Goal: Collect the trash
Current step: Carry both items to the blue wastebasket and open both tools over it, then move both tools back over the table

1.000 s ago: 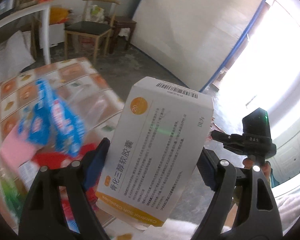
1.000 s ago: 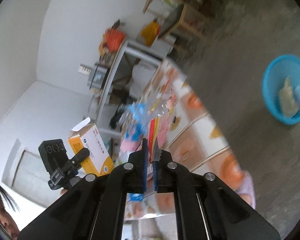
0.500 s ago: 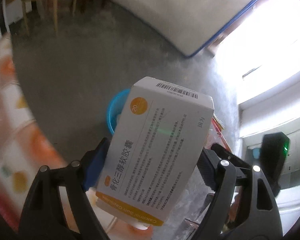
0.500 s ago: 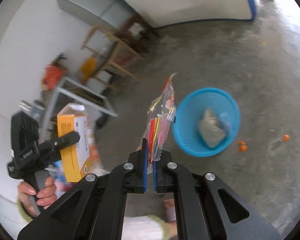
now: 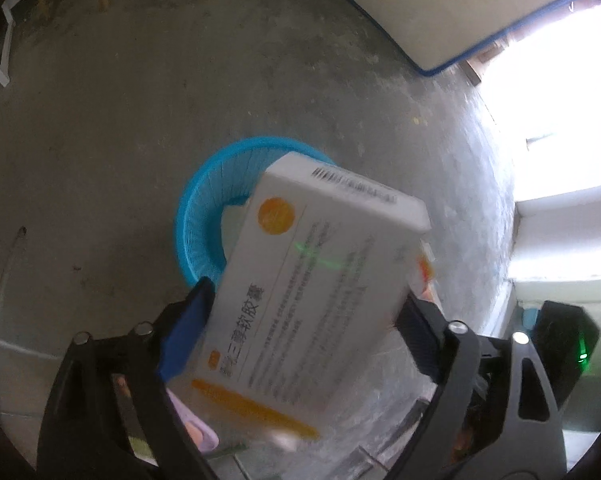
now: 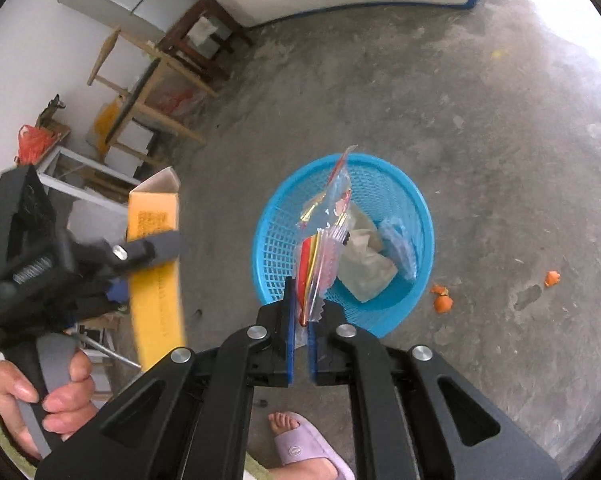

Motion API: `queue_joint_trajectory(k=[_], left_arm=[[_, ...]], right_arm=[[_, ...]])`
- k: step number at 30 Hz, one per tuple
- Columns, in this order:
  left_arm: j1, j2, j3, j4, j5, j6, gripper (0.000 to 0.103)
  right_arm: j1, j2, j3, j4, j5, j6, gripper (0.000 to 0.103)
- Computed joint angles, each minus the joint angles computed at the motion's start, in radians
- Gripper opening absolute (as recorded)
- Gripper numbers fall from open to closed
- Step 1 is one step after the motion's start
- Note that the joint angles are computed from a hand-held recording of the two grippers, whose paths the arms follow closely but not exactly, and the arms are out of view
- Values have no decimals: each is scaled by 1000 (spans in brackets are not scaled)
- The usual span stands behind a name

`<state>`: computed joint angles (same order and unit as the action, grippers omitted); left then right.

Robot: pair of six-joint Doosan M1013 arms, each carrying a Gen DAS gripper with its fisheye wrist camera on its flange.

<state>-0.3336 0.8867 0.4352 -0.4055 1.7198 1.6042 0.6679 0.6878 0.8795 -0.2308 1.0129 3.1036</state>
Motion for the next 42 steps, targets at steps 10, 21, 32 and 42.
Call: queue_joint_trajectory(k=[10, 21, 32, 42], left_arm=[[14, 2, 2, -31, 10, -3, 88], [43, -141, 140, -82, -87, 83, 88], [147, -482, 540, -239, -344, 335, 89], [306, -694, 774, -252, -486, 480, 89]], right_arm=[[-7, -23, 136, 12, -2, 99, 47], [58, -88, 162, -113, 42, 189, 49], [146, -86, 1, -217, 129, 62, 67], [197, 72, -406, -183, 216, -207, 75]])
